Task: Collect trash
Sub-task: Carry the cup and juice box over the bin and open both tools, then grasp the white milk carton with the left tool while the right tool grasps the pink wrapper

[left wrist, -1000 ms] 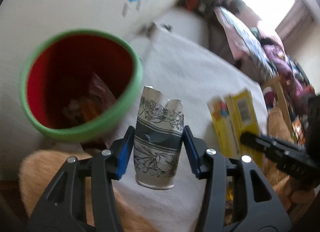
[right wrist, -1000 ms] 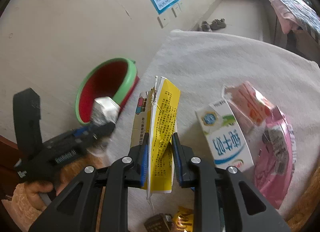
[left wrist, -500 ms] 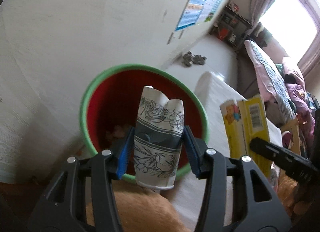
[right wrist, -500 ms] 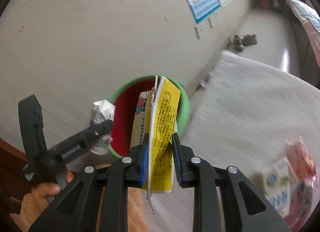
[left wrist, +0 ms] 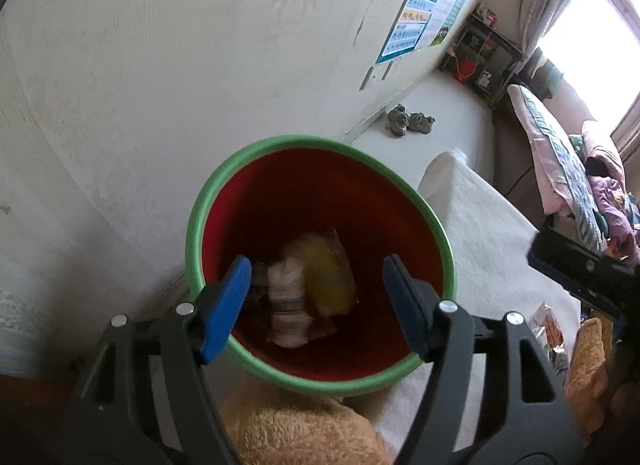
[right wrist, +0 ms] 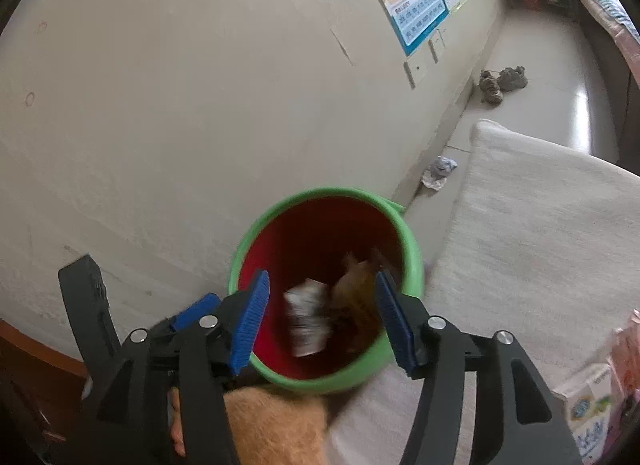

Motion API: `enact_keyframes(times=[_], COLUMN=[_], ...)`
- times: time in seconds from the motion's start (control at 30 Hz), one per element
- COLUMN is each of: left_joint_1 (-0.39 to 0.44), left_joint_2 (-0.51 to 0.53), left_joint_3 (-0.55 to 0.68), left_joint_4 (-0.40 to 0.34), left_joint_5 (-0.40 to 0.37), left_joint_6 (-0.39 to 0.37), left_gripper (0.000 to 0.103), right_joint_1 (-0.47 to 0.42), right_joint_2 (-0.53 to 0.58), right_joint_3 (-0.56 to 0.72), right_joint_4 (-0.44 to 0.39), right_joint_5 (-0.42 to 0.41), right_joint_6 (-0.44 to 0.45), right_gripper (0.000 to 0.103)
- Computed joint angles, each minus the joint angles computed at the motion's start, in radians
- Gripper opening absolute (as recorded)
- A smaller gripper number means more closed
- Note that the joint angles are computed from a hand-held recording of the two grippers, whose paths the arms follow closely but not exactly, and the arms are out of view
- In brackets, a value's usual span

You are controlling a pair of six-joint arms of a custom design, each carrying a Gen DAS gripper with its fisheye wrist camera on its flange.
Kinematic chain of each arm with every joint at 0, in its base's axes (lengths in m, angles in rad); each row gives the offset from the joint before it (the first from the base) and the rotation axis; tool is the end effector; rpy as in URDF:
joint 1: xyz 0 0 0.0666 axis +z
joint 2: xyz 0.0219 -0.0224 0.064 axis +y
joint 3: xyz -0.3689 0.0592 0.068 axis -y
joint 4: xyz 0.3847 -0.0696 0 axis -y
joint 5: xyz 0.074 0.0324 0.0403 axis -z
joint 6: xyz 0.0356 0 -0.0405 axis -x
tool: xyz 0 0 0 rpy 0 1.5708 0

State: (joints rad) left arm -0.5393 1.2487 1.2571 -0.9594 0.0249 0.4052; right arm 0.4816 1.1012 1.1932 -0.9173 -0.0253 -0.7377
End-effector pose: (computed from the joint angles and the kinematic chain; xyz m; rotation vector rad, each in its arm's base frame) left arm 0.3578 -0.2157 0.4160 0.1825 2.5649 -0.4031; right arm 0.3302 0.1732 0.4450 0.3048 2.4634 0.5815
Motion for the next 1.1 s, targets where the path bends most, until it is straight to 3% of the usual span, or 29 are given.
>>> enact_keyframes(times=[0.13, 0.33, 0.47, 0.53, 0.63, 0.77, 0.8, 0.83, 0.87, 1.1], left_joint_1=[-0.041, -0.144, -0.215, -0.256, -0.307, -0.376, -0.388, -0.401, -0.416, -0.492], left_joint_2=[-0.015, -0.018, 0.001, 0.02, 0.052, 0.107, 0.118, 0.131, 0.148, 0.256], left_joint_3=[-0.009, -0.007, 0.002, 0.015, 0.037, 0.084, 0.092, 0.102, 0.115, 0.193], left_joint_4=[0.001, -0.01, -0.022, -0.029, -0.034, -0.042, -0.043, -0.043, -0.044, -0.071], left_joint_5=[0.007, 0.054, 0.091, 0.114, 0.142, 0.168, 0.172, 0.178, 0.187, 0.192], left_joint_6=[-0.013, -0.014, 0.009, 0.03, 0.055, 0.1, 0.11, 0.123, 0.139, 0.191], left_gripper=[0.066, 0.066, 0.066, 0.066, 0.066, 0.07, 0.07, 0.07, 0.07, 0.073], right_joint_1=[0.014, 0.012, -0.039, -0.128, -0.263, -0.386, -0.391, -0.388, -0.393, -0.549], right_joint_2=[-0.103, -0.331, -0.469, -0.522, -0.607, -0.64, -0.642, -0.639, -0.64, -0.752], right_joint_3=[-0.066, -0.17, -0.236, -0.282, -0.361, -0.426, -0.434, -0.434, -0.438, -0.445], right_joint_4=[-0.085, -0.317, -0.526, -0.597, -0.608, -0.569, -0.563, -0.562, -0.555, -0.511], right_joint_5=[0.06, 0.231, 0.343, 0.309, 0.196, 0.062, 0.051, 0.052, 0.047, 0.018], right_joint_6=[0.01, -0.019, -0.096, -0.105, -0.092, -0.048, -0.043, -0.041, -0.037, 0.001], right_gripper=[0.056, 0.066, 0.07, 0.072, 0.073, 0.072, 0.071, 0.058, 0.038, 0.037])
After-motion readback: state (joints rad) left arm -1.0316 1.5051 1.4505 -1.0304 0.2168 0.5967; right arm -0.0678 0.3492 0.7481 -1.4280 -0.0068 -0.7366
